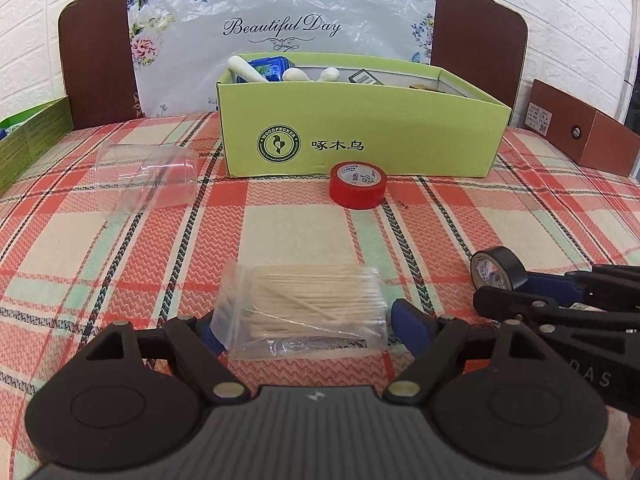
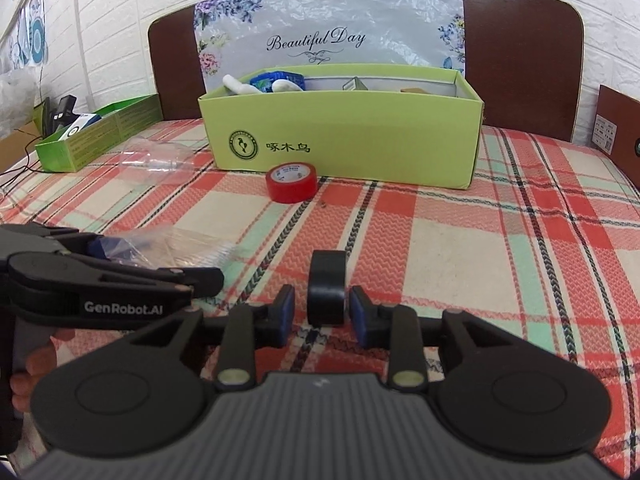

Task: Organize objects
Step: 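Carry the toothpick bag and black tape over the green box and release both inside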

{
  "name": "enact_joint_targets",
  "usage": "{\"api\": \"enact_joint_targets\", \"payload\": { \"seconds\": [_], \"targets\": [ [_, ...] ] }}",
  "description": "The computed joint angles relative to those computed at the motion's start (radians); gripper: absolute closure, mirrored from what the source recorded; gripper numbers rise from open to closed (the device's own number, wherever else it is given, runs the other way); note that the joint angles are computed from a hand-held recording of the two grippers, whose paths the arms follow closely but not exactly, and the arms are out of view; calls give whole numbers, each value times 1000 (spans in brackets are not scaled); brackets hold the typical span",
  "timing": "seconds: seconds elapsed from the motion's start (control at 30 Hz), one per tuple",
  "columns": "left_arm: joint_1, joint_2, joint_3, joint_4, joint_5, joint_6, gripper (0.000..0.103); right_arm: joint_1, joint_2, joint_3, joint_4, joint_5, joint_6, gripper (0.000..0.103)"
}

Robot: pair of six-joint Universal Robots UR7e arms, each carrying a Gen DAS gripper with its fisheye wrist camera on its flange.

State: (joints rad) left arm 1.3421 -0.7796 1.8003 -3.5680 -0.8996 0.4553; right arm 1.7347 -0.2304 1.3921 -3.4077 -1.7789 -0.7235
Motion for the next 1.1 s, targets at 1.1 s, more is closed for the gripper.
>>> {"api": "enact_joint_targets", "payload": {
  "seconds": [1.1],
  "targets": [
    [-52, 37, -316, 95, -154, -9, 30, 44, 73, -263, -78, 99, -38, 85]
  ]
}}
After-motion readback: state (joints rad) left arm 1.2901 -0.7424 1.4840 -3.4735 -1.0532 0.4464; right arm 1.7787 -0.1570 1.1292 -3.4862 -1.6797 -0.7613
